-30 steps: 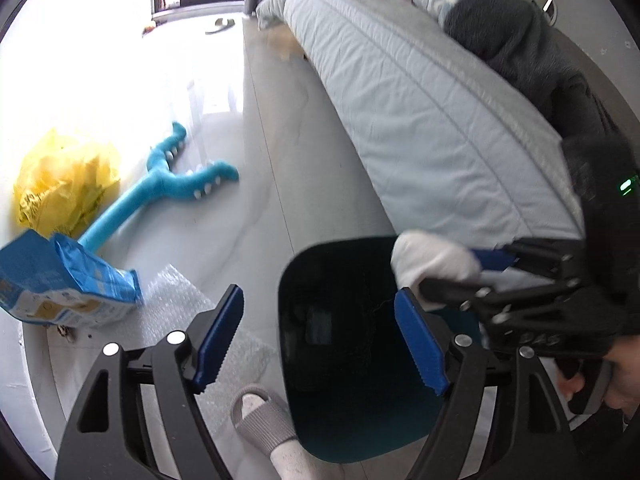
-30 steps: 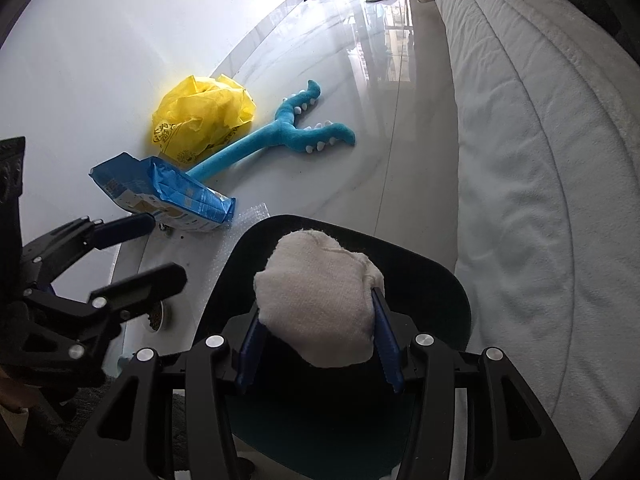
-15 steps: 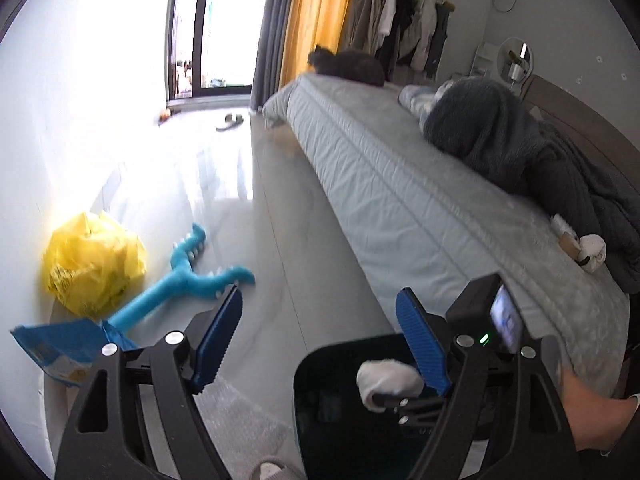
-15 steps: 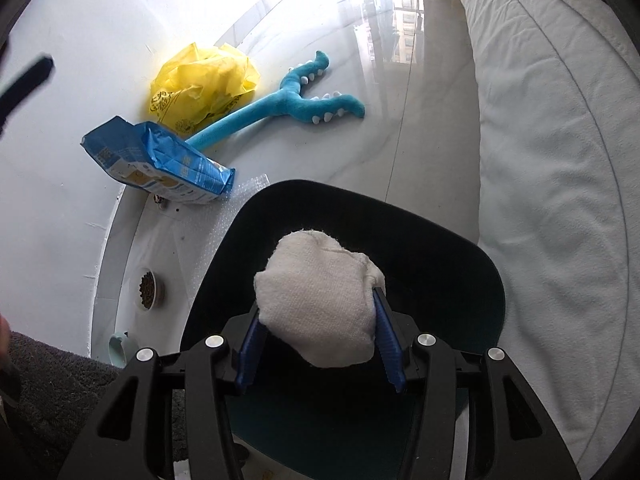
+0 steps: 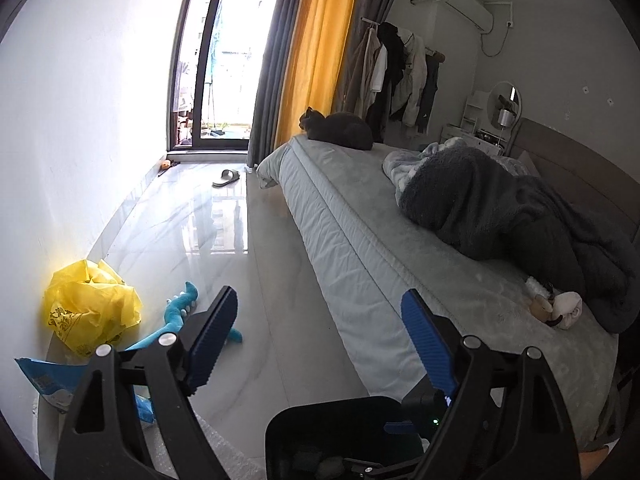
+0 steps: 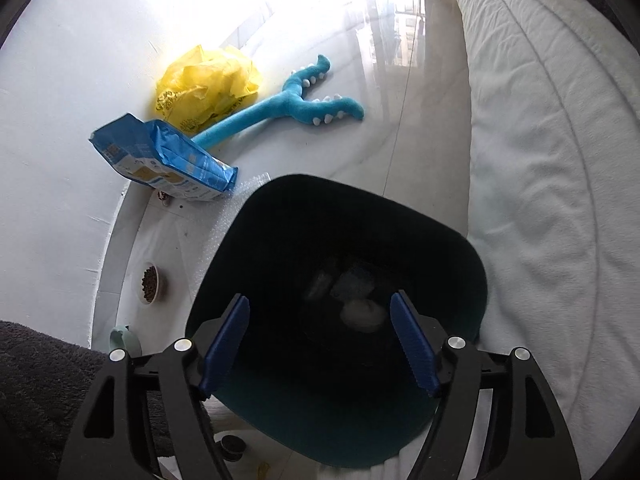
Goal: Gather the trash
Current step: 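Open the left tool dropping bubble wrap while the right tool drops the tissue ball, then move both tools from the bin back over the trash on the bed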
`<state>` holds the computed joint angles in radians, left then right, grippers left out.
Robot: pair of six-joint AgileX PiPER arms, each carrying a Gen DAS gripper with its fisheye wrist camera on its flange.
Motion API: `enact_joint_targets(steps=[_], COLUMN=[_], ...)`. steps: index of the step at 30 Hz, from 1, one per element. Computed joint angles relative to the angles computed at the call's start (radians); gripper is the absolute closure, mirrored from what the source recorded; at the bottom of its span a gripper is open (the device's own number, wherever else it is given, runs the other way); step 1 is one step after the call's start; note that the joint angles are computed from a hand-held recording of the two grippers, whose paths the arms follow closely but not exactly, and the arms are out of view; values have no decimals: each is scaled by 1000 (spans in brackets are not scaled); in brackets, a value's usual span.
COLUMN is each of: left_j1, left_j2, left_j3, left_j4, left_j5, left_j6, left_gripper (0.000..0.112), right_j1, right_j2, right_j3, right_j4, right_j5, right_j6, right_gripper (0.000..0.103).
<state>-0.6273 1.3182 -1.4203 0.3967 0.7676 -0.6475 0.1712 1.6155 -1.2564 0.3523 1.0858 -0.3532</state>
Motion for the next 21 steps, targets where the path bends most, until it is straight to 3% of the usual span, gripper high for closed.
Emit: enact_joint_targets(steps=[8,21], left_j1=[-95,-256], left_j2=[44,182], left_j3=[-94,-290], left_j4=[109,227], left_j5=[60,173], left_j6=[-114,-206], left_gripper=[25,19], right_j1=[-86,-349], right_j2=[-114,-242], right_j3=[-11,2], right_j4=[86,238], right_j5=[27,64], right_j6=[-114,-352], right_gripper=[27,27])
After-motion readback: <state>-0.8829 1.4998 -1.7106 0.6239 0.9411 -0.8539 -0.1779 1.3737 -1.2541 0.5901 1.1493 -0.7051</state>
